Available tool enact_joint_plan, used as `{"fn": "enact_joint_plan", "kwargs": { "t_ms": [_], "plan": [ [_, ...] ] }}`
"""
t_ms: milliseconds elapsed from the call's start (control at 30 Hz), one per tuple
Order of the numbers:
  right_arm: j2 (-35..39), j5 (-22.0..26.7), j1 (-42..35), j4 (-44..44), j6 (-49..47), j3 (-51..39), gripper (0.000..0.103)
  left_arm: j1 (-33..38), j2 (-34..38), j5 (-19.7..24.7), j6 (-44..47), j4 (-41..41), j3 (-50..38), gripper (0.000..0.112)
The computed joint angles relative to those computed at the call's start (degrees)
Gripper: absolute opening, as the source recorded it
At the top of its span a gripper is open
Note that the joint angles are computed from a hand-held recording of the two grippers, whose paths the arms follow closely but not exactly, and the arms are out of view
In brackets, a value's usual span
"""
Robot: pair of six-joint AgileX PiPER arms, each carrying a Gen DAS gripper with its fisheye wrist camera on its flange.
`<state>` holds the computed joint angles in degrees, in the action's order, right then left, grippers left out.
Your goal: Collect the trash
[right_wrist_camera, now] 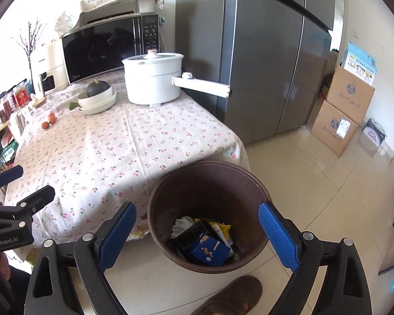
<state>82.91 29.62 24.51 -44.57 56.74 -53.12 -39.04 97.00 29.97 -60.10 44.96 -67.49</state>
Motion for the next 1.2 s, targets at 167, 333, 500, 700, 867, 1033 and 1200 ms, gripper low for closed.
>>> {"fn": "enact_joint_plan", "kwargs": {
  "t_ms": [167,333,500,700,867,1033,1200],
  "plan": [
    [-3.1,2.8,7.2,-13.6,14.0,1.7,0.103,-3.0,-6.6,3.1,-18.5,18.3,6.7,0.101],
    [-2.6,4.9,11.3,-21.8,20.6,0.7,0.103,-5.2,-9.2,7.8,-31.5,30.6,11.0,0.102],
    [-1.9,5.9,13.3,-24.8,23.6,0.2,0.103,-5.6,-10.2,10.3,-38.2,34.1,13.2,0.102],
    [-1.3,6.0,14.4,-25.3,24.4,0.0,0.103,-7.2,-10.1,11.9,-39.4,34.6,13.7,0.103],
    [-1.0,6.2,14.8,-25.3,24.6,0.2,0.103,-7.4,-10.3,11.2,-38.5,33.6,13.8,0.103],
    [-1.0,6.0,14.7,-25.2,24.7,0.3,0.103,-8.1,-10.6,11.4,-39.1,34.0,14.0,0.103],
    [-0.9,5.9,14.7,-25.1,24.5,0.2,0.103,-8.3,-10.6,11.3,-38.8,33.6,13.8,0.103]
  ]
}}
